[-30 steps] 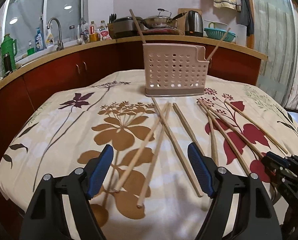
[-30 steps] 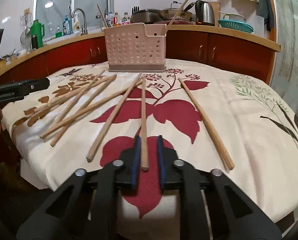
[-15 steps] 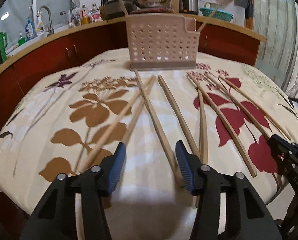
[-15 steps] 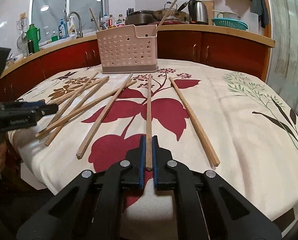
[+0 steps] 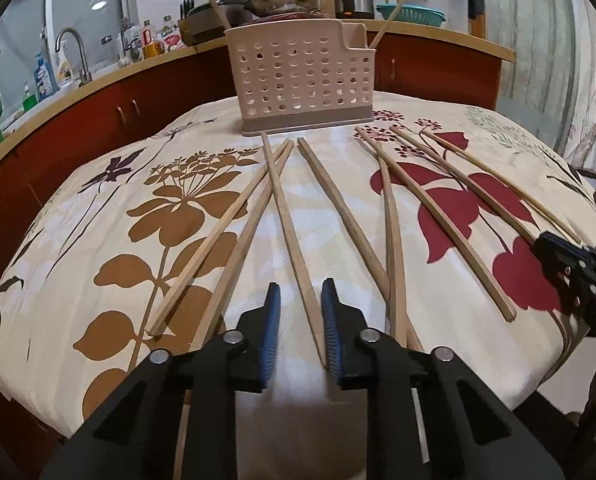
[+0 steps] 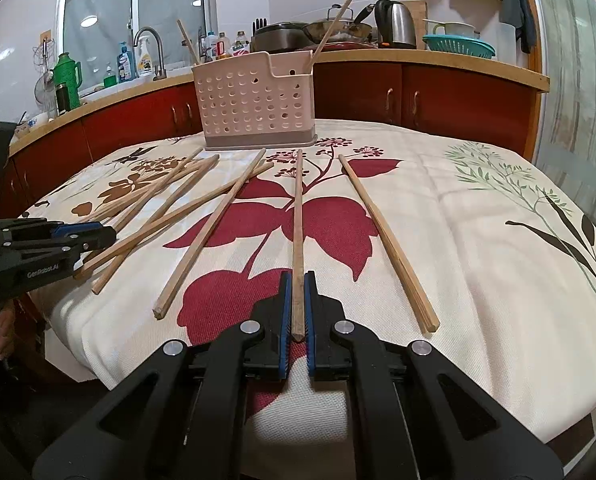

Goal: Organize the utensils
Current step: 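Close the left gripper on a chopstick while the right gripper holds its chopstick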

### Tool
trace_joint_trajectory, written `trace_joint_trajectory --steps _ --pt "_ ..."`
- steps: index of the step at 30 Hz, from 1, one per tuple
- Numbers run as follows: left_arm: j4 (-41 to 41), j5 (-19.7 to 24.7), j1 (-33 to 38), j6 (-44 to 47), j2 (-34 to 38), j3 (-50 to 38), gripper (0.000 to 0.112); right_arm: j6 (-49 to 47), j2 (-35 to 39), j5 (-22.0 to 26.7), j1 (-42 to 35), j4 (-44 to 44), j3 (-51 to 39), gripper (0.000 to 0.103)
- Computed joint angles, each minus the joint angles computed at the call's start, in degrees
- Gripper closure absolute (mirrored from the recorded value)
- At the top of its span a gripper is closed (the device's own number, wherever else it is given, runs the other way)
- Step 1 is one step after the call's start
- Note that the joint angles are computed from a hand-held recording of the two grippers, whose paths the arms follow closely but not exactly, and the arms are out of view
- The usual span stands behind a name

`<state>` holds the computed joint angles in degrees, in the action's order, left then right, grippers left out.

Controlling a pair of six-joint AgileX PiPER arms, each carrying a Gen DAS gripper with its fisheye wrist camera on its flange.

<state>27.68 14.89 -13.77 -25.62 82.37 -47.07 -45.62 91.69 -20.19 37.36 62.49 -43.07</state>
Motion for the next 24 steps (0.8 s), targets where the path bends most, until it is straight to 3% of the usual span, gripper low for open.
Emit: trace_joint_trajectory --steps 5,7,15,24 --pt "1.39 -1.30 0.15 0.06 -0.62 1.23 0.102 -0.91 -0.08 -0.76 0.41 0.94 -0.05 0.096" --pt "-1.50 -1.94 1.08 3.39 -0.96 1.61 0.105 -1.92 -0.27 -1.12 0.59 1.90 -0.14 0.096" --pt "-7.82 -2.93 3.41 10.08 -2.67 2.18 0.105 -6.41 -1.73 -2.88 2.03 6.26 -0.63 0.096" --pt "-5.57 -4.66 4.48 8.74 -6.01 3.10 0.105 -10.95 -4.15 -4.55 3.31 10.70 -1.24 0.096"
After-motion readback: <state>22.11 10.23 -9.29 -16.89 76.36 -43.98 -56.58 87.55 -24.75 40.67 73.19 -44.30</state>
